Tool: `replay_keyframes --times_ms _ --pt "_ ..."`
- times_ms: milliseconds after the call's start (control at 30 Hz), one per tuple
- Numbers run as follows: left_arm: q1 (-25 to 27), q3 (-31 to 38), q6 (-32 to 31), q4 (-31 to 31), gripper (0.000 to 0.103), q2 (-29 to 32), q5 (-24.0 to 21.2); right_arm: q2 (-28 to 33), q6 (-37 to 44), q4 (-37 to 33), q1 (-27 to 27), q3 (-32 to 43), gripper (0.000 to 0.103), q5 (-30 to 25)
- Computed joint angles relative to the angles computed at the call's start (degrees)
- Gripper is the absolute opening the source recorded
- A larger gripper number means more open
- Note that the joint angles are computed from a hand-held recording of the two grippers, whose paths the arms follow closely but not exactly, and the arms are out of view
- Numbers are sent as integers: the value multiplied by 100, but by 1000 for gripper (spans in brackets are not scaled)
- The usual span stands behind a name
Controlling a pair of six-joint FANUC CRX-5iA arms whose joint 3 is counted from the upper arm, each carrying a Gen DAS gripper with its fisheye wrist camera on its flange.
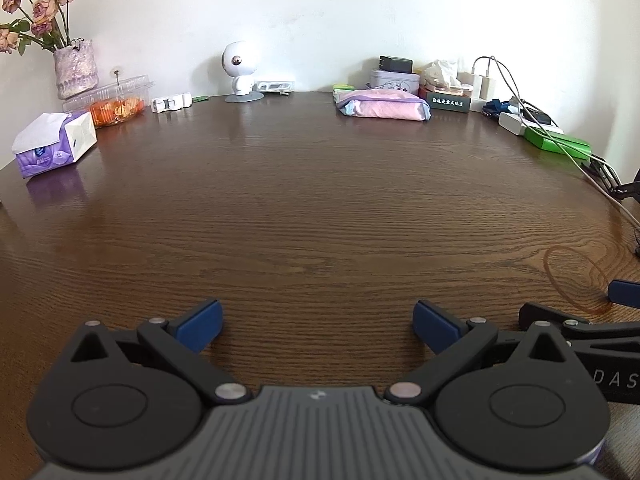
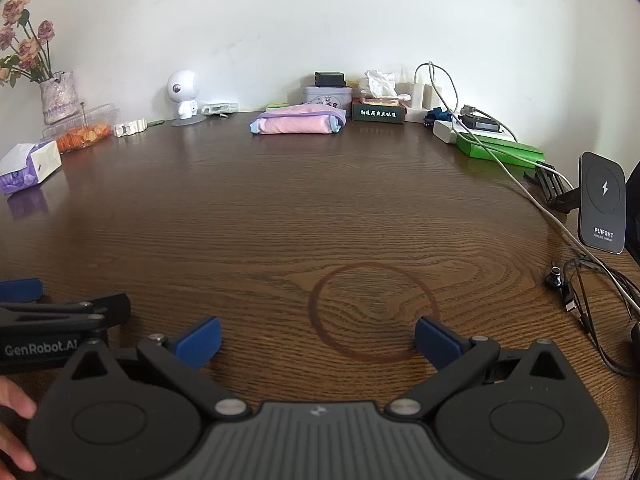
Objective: Fold clothes
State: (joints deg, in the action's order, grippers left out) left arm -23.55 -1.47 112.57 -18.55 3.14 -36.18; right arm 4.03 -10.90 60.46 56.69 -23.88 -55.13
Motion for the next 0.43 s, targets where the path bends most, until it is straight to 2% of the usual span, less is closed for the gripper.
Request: replay_keyframes --times_ms 433 --pt "27 -4 -82 67 102 5 21 13 0 -5 6 15 103 -12"
